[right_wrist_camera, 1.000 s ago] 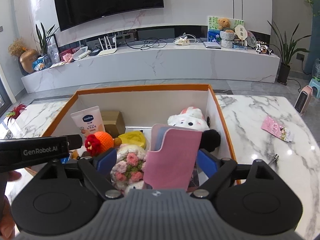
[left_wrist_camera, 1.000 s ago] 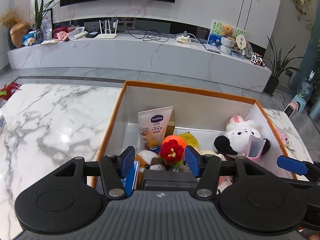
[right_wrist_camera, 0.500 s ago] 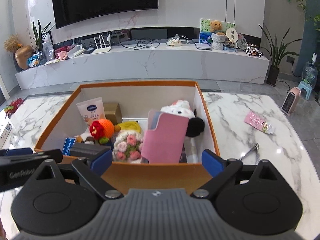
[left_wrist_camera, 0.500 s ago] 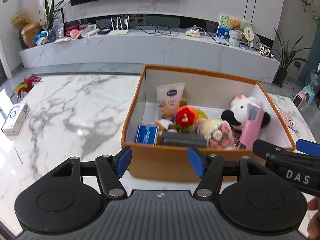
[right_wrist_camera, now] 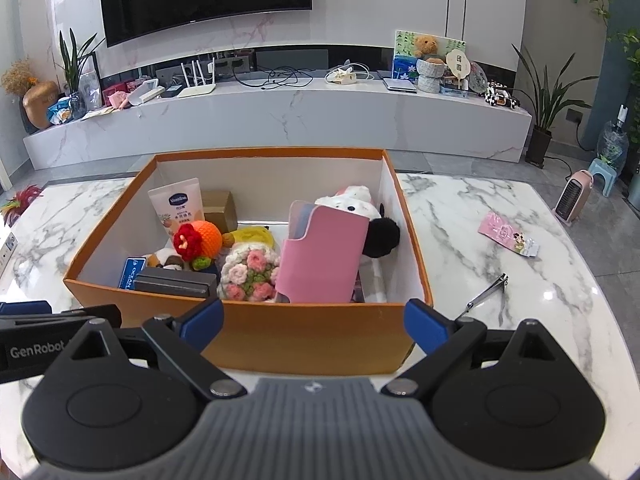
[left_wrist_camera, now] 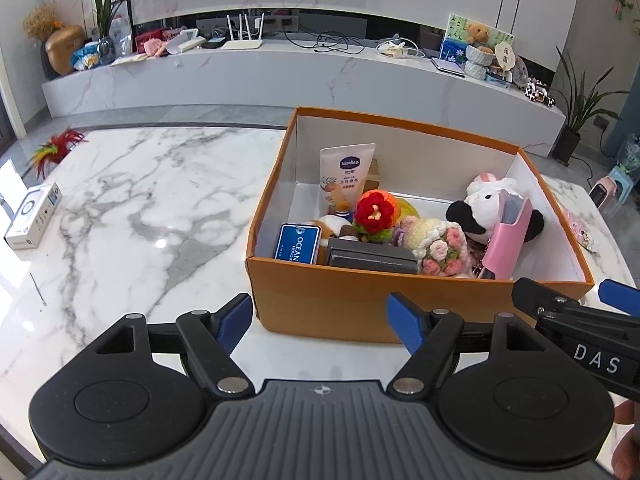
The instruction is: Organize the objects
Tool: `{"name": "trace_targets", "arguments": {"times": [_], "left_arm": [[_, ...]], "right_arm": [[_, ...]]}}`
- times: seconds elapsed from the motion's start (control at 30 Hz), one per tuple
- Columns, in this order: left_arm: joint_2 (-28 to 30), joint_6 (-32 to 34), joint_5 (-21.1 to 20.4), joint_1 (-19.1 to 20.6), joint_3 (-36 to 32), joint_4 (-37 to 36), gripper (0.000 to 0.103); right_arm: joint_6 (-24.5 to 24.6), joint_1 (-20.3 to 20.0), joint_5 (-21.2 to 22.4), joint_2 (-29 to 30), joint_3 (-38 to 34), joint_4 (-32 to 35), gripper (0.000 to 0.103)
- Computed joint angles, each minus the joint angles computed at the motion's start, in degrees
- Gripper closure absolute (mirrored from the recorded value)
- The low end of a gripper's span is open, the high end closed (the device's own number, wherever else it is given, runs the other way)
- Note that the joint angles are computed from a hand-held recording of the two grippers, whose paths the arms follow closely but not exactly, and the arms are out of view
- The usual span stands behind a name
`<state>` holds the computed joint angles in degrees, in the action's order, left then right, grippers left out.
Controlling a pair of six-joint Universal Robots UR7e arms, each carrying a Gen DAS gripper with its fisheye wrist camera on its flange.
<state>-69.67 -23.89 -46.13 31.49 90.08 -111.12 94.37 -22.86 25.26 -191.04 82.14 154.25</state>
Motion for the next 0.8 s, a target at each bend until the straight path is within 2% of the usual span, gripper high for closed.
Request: {"name": "trace_targets", "arguments": {"times": [0.3,0.8], "left_arm": [[0.31,-0.14,1.72,-0.16,0.05,0.76,0.016],[0.00,3.31,4.07,-0.90,1.92,-3.39,0.015]], "right_arm": [[0.54,-0.08,0.15,0.27,-0.58,-0.97,0.006],[1.24,-0.05,0.34,0.45,-1.32,-2.38,0.005]]}}
